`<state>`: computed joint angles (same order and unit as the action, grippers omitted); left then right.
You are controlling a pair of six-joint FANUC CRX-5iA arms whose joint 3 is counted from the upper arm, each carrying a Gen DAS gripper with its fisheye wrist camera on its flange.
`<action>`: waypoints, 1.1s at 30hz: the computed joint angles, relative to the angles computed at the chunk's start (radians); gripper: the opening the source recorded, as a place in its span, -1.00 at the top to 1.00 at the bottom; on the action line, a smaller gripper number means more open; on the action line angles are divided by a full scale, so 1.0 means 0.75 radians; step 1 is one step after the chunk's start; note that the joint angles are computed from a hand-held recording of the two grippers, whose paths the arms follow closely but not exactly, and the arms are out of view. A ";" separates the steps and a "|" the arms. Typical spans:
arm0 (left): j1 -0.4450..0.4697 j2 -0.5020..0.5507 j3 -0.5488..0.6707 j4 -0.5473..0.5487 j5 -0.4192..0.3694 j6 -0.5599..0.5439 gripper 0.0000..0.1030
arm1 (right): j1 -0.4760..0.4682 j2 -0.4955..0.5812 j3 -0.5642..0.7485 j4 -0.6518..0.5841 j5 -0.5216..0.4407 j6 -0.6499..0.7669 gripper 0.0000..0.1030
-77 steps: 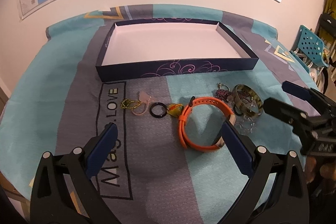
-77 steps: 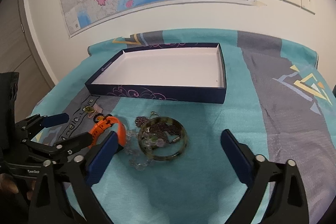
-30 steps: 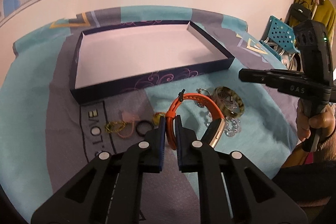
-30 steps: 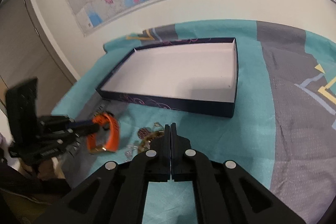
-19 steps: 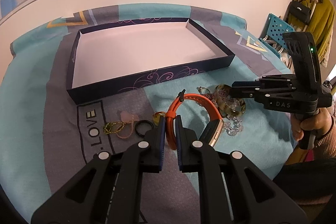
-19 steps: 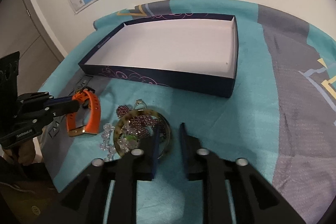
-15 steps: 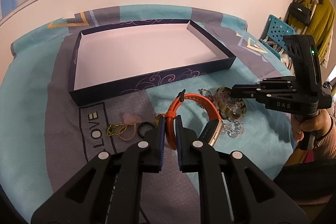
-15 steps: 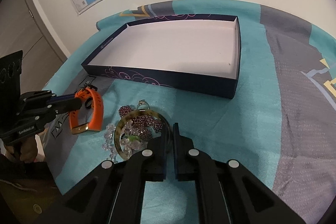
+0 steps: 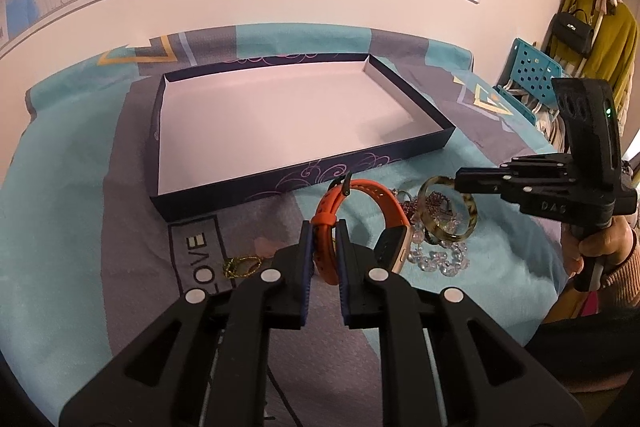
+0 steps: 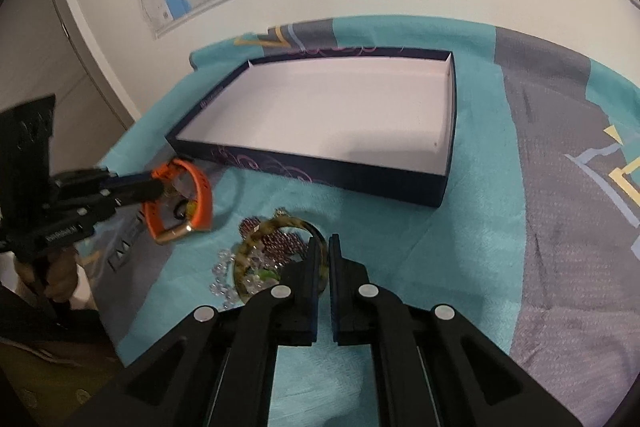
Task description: Organize jewelry
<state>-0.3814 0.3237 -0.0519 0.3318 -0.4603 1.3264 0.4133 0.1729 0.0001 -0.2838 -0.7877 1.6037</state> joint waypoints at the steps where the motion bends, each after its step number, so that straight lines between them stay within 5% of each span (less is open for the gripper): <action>1: 0.000 0.001 0.001 -0.001 -0.001 0.002 0.77 | 0.006 0.007 -0.001 0.023 -0.002 -0.013 0.97; 6: 0.005 0.006 -0.002 0.014 -0.006 -0.003 0.77 | 0.030 0.037 0.000 0.116 -0.025 -0.057 0.77; 14: 0.006 0.017 -0.004 0.046 -0.002 -0.033 0.75 | 0.040 0.056 0.013 0.143 -0.040 -0.019 0.78; 15: 0.007 0.019 -0.002 0.047 -0.003 -0.033 0.75 | 0.036 0.057 0.016 0.132 -0.040 -0.005 0.91; 24: 0.011 0.008 -0.012 0.078 0.012 -0.070 0.75 | -0.043 0.003 0.042 -0.095 -0.034 0.125 0.91; 33: 0.020 0.006 0.051 0.031 0.036 -0.078 0.75 | -0.055 0.000 0.097 -0.092 0.040 0.129 0.91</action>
